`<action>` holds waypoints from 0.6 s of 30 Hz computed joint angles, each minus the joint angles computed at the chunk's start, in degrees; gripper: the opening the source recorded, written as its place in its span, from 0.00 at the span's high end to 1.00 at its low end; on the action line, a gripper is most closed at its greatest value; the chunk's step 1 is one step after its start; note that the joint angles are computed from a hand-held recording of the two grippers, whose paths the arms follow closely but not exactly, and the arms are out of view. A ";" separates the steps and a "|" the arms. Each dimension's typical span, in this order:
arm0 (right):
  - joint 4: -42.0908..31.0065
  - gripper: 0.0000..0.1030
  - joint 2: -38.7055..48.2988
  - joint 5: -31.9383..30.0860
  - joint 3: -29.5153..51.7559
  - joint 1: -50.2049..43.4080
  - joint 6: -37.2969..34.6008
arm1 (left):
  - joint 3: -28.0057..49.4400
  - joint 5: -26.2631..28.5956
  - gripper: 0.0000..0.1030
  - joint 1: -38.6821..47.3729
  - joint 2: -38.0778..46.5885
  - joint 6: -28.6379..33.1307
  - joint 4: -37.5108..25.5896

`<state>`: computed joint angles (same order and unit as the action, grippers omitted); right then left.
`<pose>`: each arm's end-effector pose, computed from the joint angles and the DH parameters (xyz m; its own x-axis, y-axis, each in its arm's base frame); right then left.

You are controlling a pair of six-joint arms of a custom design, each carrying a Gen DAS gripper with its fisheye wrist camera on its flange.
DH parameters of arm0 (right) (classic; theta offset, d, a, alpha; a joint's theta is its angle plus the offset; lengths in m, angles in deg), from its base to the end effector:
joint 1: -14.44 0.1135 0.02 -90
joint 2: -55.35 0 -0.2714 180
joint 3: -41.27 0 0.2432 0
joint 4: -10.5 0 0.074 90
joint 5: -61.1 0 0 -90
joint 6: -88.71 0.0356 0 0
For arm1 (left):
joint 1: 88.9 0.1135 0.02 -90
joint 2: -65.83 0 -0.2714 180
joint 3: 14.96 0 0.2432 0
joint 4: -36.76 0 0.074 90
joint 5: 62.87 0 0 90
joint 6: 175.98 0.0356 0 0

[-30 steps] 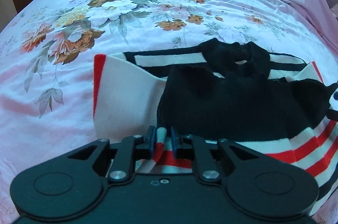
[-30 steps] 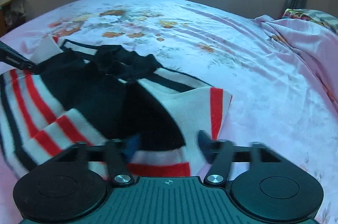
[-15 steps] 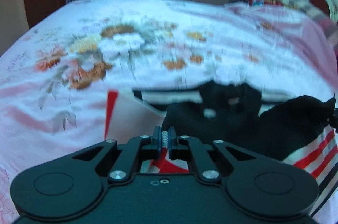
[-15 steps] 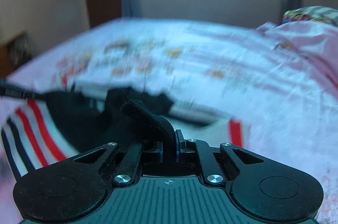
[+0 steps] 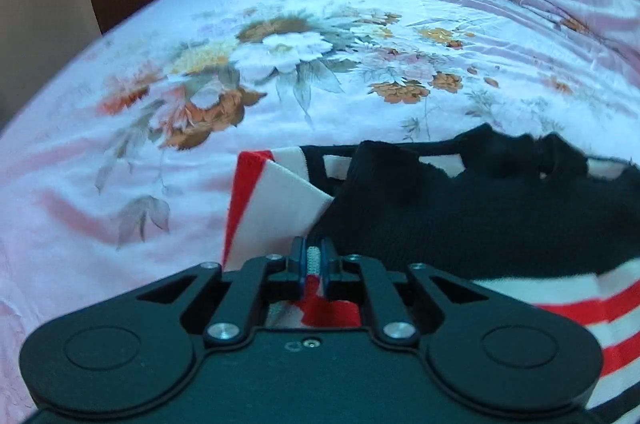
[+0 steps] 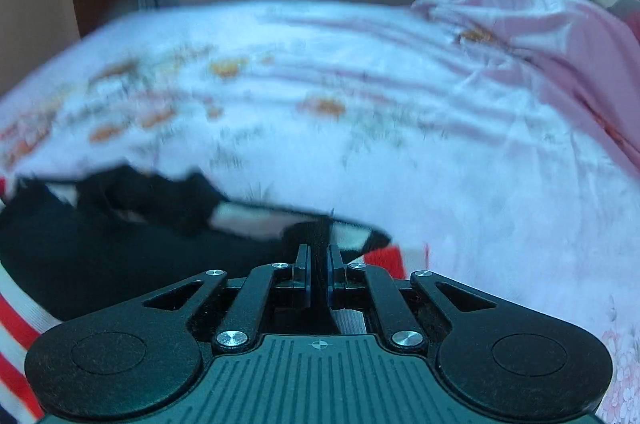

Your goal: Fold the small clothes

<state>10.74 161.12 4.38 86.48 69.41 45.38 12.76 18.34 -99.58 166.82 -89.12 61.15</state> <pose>0.1679 0.2055 0.0727 -0.7267 0.0227 -0.6866 0.0000 0.9995 0.0330 0.2109 -0.0342 0.0648 -0.7438 0.0852 -0.6630 0.0437 0.9959 0.0789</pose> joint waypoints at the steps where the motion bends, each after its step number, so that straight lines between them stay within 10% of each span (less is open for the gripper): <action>1: 0.03 0.96 -0.43 0.63 -0.50 0.54 0.46 | -0.29 0.87 0.91 0.19 -1.84 -0.34 -1.73; 8: -1.95 0.96 -10.51 3.53 -2.68 11.23 3.78 | -2.71 2.89 0.84 -4.52 -18.26 -1.85 -12.81; 18: -2.93 0.96 5.91 3.65 2.51 13.14 7.79 | -0.93 1.45 0.74 -5.36 1.65 -5.92 -0.07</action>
<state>7.81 167.02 8.04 88.99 82.55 53.17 11.83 19.79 -104.94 168.46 -95.04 61.07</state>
